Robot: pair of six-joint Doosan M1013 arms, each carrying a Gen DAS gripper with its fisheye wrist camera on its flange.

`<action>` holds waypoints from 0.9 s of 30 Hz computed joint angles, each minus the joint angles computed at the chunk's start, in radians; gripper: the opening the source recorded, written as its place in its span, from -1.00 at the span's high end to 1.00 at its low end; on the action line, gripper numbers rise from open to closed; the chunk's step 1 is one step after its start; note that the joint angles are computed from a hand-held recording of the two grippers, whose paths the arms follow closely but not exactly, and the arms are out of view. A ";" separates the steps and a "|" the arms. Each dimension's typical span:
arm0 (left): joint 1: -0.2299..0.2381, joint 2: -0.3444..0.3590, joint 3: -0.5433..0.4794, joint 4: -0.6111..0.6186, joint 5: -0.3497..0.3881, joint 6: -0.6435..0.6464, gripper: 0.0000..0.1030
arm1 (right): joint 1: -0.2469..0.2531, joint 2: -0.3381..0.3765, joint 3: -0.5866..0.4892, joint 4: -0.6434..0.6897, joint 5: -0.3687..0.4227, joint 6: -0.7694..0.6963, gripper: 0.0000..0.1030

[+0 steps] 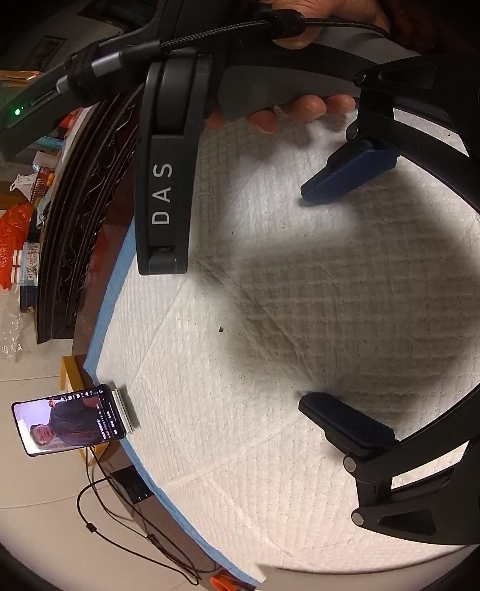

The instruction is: Organize soft objects

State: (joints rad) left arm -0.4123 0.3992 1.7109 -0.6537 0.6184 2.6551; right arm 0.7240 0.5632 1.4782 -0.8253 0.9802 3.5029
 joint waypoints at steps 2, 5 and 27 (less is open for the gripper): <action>0.000 0.000 0.000 0.000 0.000 -0.001 -0.99 | 0.000 -0.001 0.001 -0.002 -0.002 0.003 -1.00; 0.000 0.000 0.000 0.000 0.000 -0.001 -0.99 | 0.000 0.002 -0.005 0.004 0.004 -0.006 -1.00; 0.000 0.000 0.000 0.001 0.000 -0.001 -0.99 | 0.000 -0.001 0.004 -0.007 -0.008 0.011 -1.00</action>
